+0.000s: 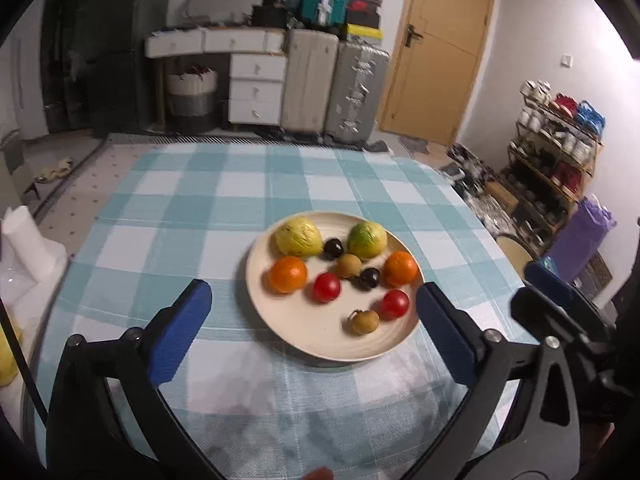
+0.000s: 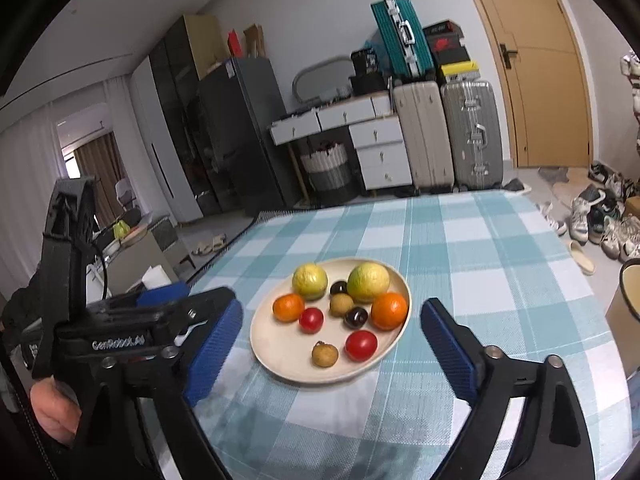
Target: Organize fruits
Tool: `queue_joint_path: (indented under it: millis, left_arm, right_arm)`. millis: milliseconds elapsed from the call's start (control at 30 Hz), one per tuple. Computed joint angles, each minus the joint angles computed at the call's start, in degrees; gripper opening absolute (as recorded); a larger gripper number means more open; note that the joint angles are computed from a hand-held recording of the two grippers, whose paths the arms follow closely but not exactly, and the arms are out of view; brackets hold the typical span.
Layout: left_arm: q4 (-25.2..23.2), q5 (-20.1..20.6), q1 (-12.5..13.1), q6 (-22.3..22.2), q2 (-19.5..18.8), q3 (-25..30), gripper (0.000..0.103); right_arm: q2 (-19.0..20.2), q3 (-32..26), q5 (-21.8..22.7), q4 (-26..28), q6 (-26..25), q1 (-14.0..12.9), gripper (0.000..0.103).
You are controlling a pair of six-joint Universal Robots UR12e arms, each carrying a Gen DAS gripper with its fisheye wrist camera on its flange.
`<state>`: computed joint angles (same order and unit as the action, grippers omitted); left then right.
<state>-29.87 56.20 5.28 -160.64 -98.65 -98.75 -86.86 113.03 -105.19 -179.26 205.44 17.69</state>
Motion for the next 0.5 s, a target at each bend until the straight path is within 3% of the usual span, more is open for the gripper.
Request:
queue_joint_path:
  millis: [167,500]
  left_arm:
    - [7.6,0.8,0.7,-2.1,1.2,-2.5,0.102]
    - [28.9,3.0,2.2,-7.6,2.0,-8.3,0.102]
  right_arm:
    - [0.3,0.3,-4.7,-4.0,-2.7,1.7,0.099]
    - [2.1,0.3,-15.6,-12.3,-8.8,5.1,0.101]
